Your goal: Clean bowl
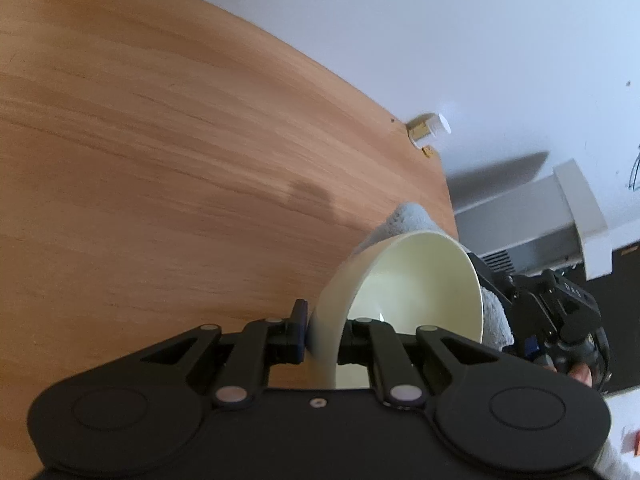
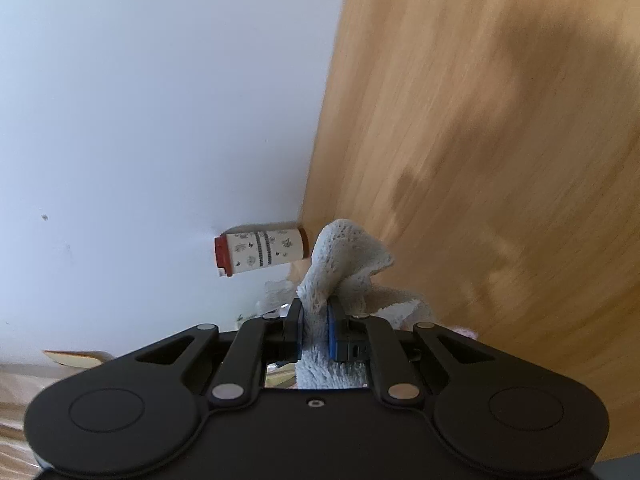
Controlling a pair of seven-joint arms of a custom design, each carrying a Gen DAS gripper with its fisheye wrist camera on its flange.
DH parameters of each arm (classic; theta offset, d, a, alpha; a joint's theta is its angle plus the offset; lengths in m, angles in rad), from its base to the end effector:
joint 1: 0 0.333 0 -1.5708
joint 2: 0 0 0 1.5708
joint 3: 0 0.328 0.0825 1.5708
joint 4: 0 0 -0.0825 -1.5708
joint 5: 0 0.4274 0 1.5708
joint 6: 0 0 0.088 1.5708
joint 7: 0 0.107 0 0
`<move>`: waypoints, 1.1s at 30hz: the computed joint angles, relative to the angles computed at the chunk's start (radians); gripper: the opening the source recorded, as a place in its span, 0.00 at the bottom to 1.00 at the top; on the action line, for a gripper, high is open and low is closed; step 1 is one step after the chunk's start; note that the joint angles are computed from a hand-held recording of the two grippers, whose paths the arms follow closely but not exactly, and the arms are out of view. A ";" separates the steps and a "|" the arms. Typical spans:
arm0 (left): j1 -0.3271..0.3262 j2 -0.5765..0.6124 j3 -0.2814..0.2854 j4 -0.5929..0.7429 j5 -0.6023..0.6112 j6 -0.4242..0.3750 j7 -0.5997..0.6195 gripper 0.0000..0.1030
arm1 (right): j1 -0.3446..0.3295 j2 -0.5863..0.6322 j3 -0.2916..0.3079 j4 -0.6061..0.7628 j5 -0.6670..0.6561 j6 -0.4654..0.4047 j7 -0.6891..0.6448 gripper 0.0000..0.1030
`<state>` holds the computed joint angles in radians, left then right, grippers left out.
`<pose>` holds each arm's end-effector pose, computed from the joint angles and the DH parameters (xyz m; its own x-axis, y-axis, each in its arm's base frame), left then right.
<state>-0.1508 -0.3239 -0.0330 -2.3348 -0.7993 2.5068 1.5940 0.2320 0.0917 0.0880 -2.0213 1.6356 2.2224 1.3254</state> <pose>0.5150 -0.0913 0.5084 0.1528 -0.7573 0.6349 -0.8707 -0.4071 -0.2760 0.5954 0.2295 0.4348 -0.2974 -0.1792 -0.9378 -0.9162 0.3298 0.2276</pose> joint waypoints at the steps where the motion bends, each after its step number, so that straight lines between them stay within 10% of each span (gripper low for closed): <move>1: -0.001 0.001 0.001 0.001 0.001 -0.005 0.003 0.11 | -0.003 0.009 -0.003 0.004 -0.024 -0.015 0.022 0.12; 11: 0.011 0.012 -0.011 0.009 0.083 -0.047 -0.007 0.12 | -0.010 0.079 0.019 0.066 -0.244 -0.048 0.143 0.14; 33: 0.020 0.026 -0.017 0.022 0.146 -0.038 0.008 0.13 | -0.036 0.096 0.016 0.140 -0.272 -0.138 0.044 0.14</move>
